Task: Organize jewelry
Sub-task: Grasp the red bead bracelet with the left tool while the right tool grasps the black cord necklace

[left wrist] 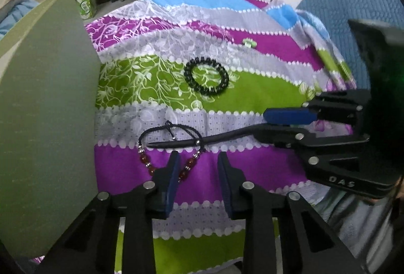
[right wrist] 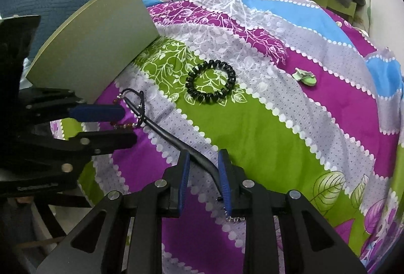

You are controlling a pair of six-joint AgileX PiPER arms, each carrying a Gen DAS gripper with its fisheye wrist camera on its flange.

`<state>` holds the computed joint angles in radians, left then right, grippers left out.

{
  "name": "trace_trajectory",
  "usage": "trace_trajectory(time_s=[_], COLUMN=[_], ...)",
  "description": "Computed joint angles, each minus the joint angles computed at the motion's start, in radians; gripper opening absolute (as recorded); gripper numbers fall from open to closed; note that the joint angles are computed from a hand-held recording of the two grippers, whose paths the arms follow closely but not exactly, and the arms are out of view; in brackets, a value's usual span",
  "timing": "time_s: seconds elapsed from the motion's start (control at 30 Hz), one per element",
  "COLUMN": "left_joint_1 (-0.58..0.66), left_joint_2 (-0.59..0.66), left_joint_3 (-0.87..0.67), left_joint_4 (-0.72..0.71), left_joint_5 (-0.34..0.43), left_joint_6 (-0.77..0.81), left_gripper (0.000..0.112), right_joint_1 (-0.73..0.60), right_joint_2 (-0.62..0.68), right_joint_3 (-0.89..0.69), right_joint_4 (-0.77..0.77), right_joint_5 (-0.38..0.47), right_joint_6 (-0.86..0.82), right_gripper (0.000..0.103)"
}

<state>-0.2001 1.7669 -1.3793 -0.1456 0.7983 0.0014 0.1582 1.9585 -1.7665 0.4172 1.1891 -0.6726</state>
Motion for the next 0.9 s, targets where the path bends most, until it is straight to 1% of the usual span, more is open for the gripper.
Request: trace_trajectory(time_s=[0.03,0.17,0.27,0.3,0.33,0.43,0.57,0.67,0.73,0.77,0.8,0.87,0.9], left_joint_1=[-0.003,-0.008,-0.019,-0.021,-0.021,-0.027,0.000,0.025,0.037,0.045,0.054,0.055,0.057], left_joint_2=[-0.002,0.006,0.017,0.018,0.021,0.019,0.005,-0.020,-0.040,-0.046,-0.053,-0.069,-0.075], left_joint_3=[0.004,-0.005,-0.011,-0.010,-0.014,-0.008,-0.004,-0.004,-0.007,-0.009,-0.014,-0.016,-0.015], left_joint_4=[0.008,0.014,0.033,0.040,0.034,0.047,-0.009,-0.064,-0.089,-0.108,-0.129,-0.125,-0.127], left_joint_5=[-0.006,-0.006,-0.021,-0.024,-0.023,-0.033,-0.023,-0.004,0.012,0.021,0.035,0.045,0.051], left_joint_6=[-0.003,0.008,0.006,0.004,0.013,0.010,0.025,0.050,0.060,0.065,0.071,0.060,0.057], left_gripper=[0.027,0.027,0.016,0.008,0.005,0.004,0.004,0.004,0.004,0.004,0.004,0.004,0.004], right_joint_1=[0.005,0.018,0.019,0.019,0.021,0.023,0.023,0.017,0.020,0.025,0.027,0.033,0.037], right_joint_2=[-0.003,-0.013,-0.014,-0.013,-0.014,-0.015,-0.009,0.002,-0.002,-0.004,-0.004,-0.003,-0.001], right_joint_3=[0.006,0.024,0.025,0.024,0.025,0.027,0.017,0.001,0.005,0.006,0.005,0.005,0.003], right_joint_4=[-0.006,-0.025,-0.027,-0.027,-0.031,-0.037,-0.031,-0.012,-0.007,-0.004,-0.001,0.007,0.008], right_joint_5=[-0.007,-0.029,-0.033,-0.033,-0.036,-0.040,-0.037,-0.023,-0.032,-0.036,-0.036,-0.037,-0.039], right_joint_6=[-0.004,-0.017,-0.023,-0.023,-0.024,-0.024,-0.014,-0.005,-0.010,-0.017,-0.023,-0.032,-0.033], right_gripper=[0.023,0.025,0.025,0.025,0.025,0.025,0.025,0.025,0.025,0.026,0.029,0.033,0.033])
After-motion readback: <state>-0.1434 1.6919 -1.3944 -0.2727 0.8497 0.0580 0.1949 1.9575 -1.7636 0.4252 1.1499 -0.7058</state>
